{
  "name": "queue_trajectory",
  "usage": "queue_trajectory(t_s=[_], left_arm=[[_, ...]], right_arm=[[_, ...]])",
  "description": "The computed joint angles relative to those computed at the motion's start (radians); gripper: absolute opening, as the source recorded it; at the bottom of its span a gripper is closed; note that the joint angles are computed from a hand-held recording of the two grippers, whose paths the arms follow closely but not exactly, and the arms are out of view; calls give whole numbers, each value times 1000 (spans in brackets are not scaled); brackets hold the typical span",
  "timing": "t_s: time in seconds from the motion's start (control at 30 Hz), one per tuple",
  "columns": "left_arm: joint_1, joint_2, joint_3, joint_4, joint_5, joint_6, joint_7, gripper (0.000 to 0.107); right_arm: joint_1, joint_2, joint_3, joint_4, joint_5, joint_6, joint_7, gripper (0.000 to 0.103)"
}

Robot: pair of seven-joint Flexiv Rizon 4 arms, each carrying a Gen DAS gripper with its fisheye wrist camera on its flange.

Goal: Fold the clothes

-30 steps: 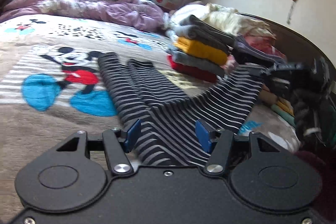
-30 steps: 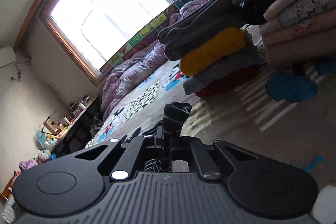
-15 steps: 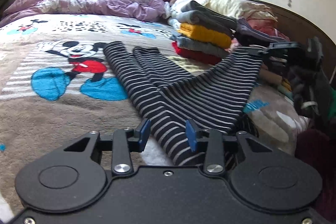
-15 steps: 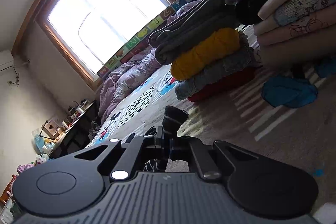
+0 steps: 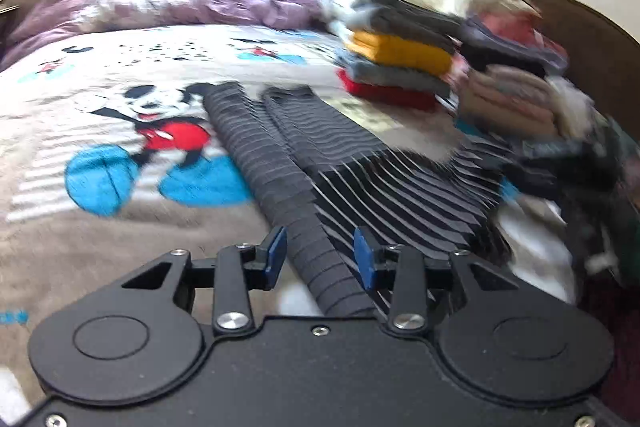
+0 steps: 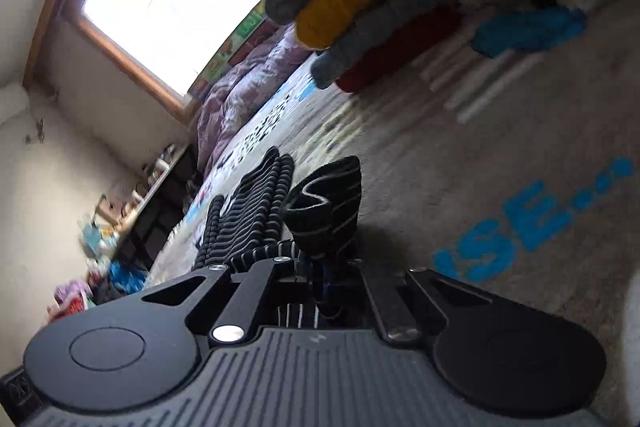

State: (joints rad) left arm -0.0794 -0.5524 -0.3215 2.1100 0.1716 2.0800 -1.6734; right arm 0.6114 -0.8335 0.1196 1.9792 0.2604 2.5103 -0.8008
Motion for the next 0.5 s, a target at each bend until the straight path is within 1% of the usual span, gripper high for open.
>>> queue_trajectory(t_s=[0.17,0.23,0.3,0.47,0.5], left_arm=[[-134,-52,126,-128,-157,-41,54,35],[-157,-83,147,-183,-223,-43,50,35],[-194,-107,184,-236,-287,-68,66,35],[-220,-182,201,-411,-337,-174,147,35],[-245,-198,228,-451,-360,-210,165,35]], right_arm=[[-40,-29,25,-8,-37,109,47,7],[-57,-40,32,-11,-62,136,69,6],[-72,-52,37,-14,-85,162,92,6],[-96,-67,28,-24,-158,191,115,7],[-100,-68,26,-25,-173,197,115,7]])
